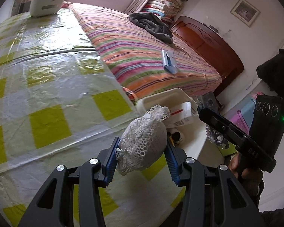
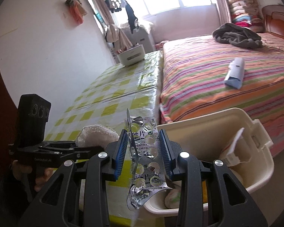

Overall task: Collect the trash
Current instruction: 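Carry both items to the cream bin and open the right tool over it, then open the left tool to drop the white lace ball into the bin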

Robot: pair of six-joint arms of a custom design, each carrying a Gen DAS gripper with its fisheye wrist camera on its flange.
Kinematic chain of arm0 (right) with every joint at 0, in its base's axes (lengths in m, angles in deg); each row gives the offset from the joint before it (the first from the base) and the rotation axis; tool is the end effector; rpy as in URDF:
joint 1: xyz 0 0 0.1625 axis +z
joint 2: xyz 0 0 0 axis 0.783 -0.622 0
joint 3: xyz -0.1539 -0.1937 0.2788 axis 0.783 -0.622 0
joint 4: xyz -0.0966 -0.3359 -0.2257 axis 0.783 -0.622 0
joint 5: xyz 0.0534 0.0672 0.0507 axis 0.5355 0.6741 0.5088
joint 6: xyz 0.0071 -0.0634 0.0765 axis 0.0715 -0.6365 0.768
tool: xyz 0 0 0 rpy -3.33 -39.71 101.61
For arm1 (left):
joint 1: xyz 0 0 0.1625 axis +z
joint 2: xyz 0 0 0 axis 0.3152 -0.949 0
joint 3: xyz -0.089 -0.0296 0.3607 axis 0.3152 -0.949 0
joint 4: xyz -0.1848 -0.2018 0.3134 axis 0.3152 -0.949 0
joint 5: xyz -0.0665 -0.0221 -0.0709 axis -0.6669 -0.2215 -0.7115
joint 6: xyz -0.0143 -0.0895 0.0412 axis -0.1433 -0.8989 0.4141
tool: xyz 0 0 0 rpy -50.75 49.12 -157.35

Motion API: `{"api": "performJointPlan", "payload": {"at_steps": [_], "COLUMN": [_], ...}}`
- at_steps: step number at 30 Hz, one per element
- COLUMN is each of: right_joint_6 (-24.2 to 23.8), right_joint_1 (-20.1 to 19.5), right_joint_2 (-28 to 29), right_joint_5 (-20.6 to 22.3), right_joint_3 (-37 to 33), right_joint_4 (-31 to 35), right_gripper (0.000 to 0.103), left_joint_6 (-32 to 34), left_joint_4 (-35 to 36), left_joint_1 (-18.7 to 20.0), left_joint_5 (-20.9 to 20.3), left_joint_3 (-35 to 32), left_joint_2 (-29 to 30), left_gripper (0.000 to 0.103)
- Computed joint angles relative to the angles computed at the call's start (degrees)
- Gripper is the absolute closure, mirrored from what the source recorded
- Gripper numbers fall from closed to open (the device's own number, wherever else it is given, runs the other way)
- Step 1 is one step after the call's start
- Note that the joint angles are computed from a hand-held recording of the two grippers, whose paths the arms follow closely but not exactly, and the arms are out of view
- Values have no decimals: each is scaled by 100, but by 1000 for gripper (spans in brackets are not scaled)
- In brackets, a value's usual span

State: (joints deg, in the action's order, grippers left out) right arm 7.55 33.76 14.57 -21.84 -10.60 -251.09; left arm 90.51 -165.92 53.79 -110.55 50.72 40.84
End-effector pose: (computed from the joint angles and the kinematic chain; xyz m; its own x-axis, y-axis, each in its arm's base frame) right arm 0.0796 -0.7645 0.1022 -0.7952 -0.5035 0.3379 -0.6051 0.6234 -0.4951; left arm -0.0766 -0.7604 0.0911 -0.9283 0.2469 -0.2781 0.3545 0.8133 -0.4613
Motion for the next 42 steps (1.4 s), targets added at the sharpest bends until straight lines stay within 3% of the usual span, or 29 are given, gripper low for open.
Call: {"api": "performJointPlan", "payload": {"at_steps": [16, 18, 23, 42], "right_joint_6": [404, 441, 708, 1425], "right_joint_1": [-169, -180, -245, -412], "right_joint_2": [-99, -92, -207, -293], "right_joint_5": [-267, -278, 19, 325], "right_joint_3": [167, 158, 297, 437], "right_joint_4": [-950, -1011, -1179, -2133], "right_gripper": [66, 51, 48, 44], "left_joint_6": [253, 276, 333, 520], "left_joint_4": [287, 298, 420, 612], "left_joint_1": [-355, -390, -429, -602], "left_joint_5": [122, 139, 176, 321], "left_joint_3": [-362, -385, -545, -1044], "left_joint_2": [434, 468, 597, 1017], "left_gripper": [58, 58, 58, 56]}}
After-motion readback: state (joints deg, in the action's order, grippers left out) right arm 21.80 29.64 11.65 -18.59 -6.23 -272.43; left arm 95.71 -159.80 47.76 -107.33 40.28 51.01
